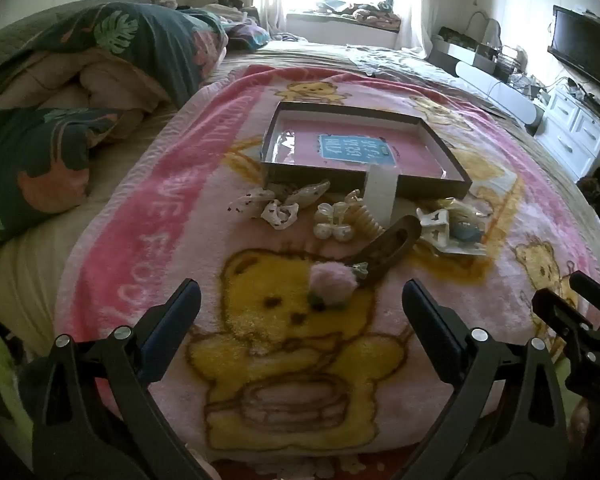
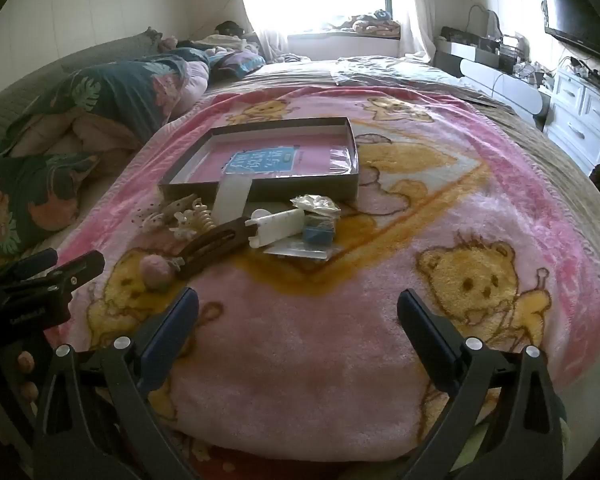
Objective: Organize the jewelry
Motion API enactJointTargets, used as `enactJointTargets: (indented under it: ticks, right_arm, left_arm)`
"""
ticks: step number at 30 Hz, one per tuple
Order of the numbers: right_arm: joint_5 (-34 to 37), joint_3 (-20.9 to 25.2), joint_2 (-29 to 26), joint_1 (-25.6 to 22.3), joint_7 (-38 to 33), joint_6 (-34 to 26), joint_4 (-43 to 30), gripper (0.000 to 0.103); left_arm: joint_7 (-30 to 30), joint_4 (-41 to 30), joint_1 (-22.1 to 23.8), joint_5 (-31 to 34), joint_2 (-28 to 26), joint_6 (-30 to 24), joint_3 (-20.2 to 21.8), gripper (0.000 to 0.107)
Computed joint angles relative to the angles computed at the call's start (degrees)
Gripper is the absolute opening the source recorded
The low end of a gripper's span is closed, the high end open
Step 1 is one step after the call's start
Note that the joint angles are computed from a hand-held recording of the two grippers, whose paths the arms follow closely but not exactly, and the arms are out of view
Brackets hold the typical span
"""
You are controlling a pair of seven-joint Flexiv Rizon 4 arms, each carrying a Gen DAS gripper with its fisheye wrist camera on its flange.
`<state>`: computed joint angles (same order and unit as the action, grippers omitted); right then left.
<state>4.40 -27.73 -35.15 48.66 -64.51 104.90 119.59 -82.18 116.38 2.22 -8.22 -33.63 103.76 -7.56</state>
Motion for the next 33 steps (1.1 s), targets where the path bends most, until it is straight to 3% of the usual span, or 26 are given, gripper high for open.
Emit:
enactJointTargets:
  ticks: [33]
  right_arm:
    - [0.4,-0.8,0.0,0.9,-0.1,0.0,0.1,0.099]
  left_arm:
    - [-0.2,0.0,0.4,0.5,-0.1,0.4,-0.3,0.094]
